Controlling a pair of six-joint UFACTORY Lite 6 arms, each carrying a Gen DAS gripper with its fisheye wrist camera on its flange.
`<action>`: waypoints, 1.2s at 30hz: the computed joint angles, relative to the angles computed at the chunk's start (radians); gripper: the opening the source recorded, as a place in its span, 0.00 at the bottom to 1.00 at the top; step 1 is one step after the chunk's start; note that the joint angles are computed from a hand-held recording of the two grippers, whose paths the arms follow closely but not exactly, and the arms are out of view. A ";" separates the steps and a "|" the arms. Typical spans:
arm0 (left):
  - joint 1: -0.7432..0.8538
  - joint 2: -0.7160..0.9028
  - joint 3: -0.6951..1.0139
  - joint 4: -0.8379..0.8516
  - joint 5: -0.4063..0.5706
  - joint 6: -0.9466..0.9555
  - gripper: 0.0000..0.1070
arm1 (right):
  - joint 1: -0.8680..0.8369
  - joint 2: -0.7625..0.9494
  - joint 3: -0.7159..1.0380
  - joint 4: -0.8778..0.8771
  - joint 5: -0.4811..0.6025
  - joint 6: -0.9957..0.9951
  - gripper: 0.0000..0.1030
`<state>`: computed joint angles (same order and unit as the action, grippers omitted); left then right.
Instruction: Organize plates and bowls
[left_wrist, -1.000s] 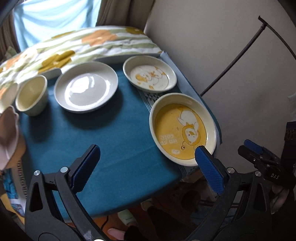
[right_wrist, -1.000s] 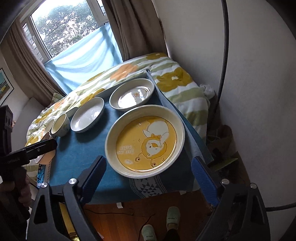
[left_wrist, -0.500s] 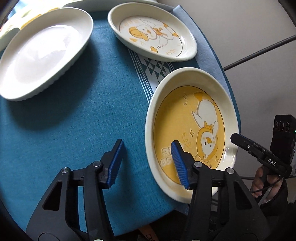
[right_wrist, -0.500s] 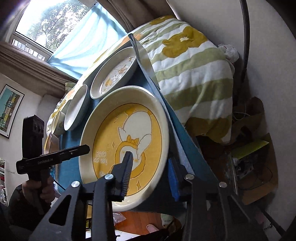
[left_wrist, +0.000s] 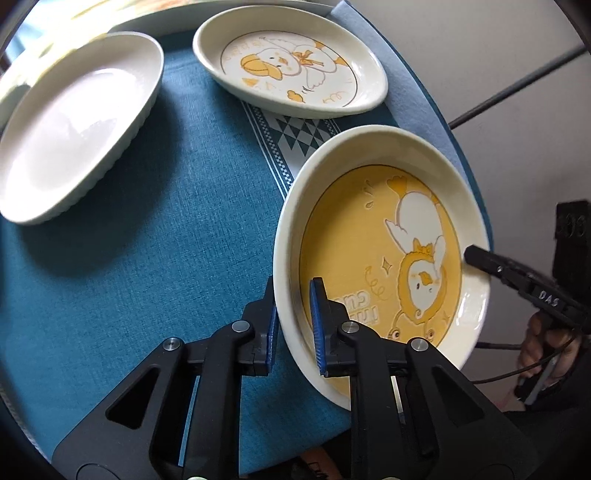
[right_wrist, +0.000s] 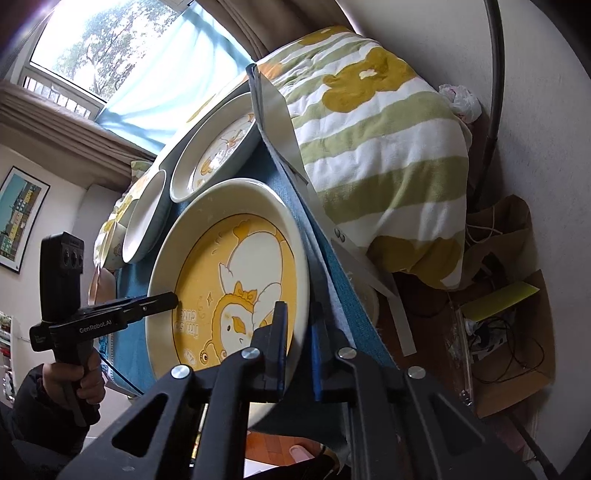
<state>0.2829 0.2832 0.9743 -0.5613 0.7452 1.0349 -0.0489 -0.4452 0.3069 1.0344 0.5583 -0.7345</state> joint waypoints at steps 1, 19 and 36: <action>-0.005 -0.016 -0.011 0.000 -0.005 -0.004 0.13 | 0.013 0.000 0.005 -0.021 -0.010 0.020 0.10; 0.352 -0.221 -0.039 -0.050 0.204 0.156 0.13 | 0.287 0.052 0.215 -0.237 -0.078 0.284 0.10; 0.921 0.289 0.679 0.081 0.487 0.359 0.13 | 0.926 0.674 0.729 -0.417 -0.372 0.807 0.10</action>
<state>1.2040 0.5719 1.6537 -0.4803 1.2320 1.3937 0.8774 0.2284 1.0360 0.6178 0.1859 0.0728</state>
